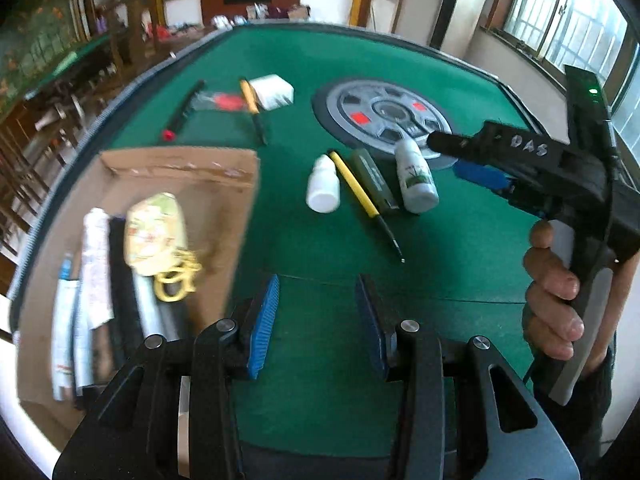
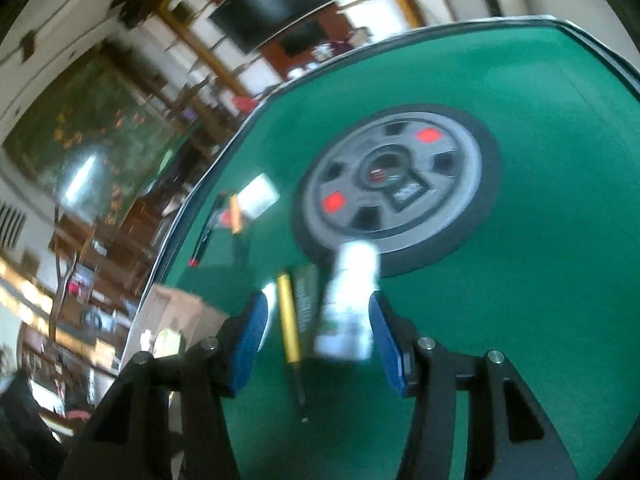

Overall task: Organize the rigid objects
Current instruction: 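Grasp the white bottle with the right tool while the left grasps the yellow pen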

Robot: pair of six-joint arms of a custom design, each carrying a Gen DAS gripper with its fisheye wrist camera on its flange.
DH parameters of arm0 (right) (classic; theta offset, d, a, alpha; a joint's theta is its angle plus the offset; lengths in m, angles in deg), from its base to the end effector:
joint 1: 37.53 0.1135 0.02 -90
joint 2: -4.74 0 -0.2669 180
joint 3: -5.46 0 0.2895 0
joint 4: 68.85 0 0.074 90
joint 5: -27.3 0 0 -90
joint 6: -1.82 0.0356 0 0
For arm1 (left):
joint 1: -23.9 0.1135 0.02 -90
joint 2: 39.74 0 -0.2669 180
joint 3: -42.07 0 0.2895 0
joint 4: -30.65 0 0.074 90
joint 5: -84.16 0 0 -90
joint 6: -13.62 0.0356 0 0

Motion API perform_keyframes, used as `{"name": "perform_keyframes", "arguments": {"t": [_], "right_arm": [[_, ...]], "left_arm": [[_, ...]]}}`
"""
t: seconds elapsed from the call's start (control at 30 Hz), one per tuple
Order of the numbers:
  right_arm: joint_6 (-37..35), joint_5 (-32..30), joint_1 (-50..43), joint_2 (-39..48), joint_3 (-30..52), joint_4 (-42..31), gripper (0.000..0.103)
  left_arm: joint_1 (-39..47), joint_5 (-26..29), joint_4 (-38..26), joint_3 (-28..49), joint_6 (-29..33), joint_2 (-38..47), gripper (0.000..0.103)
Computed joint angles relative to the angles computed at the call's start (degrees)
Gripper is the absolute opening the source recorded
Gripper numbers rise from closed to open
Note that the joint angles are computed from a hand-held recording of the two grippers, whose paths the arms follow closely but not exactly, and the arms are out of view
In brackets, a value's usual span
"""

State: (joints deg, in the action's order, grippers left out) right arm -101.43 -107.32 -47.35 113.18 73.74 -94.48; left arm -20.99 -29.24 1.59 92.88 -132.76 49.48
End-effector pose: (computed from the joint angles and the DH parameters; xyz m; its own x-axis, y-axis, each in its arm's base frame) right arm 0.3653 -0.0379 0.0894 -0.8375 -0.0206 -0.5460 -0.3641 0.7662 0.5296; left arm 0.2112 -0.1905 0.1020 -0.8119 -0.2699 -0.5176 -0.2460 0.9623 -0.1160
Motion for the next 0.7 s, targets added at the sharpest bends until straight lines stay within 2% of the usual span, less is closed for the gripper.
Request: {"name": "perform_keyframes", "arguments": {"t": [0.17,0.27,0.4,0.47,0.53,0.7], "right_arm": [[2.0,1.2,-0.1,2.0,1.4,0.5,0.053],[2.0,1.0,0.6,4.0,2.8,-1.0,0.053],[3.4,3.7,2.3,6.0,4.2,-1.5,0.052],[3.9,4.5,2.5,6.3,4.1,-1.2,0.047],[3.0,3.6,2.2,6.7,5.2,-3.6,0.034],[3.6,2.9,0.6,7.1,6.3,-6.0,0.034]], "left_arm": [[3.2,5.3,3.8,3.3,3.0,6.0,0.039],[4.3,6.7,4.9,5.3,4.2,8.5,0.039],[5.6,9.4,5.1,7.9,5.5,11.1,0.039],[5.9,10.1,5.2,9.0,6.2,12.3,0.039],[6.2,10.2,4.4,10.7,6.4,13.7,0.039],[6.6,10.4,3.2,14.3,7.3,16.5,0.039]]}}
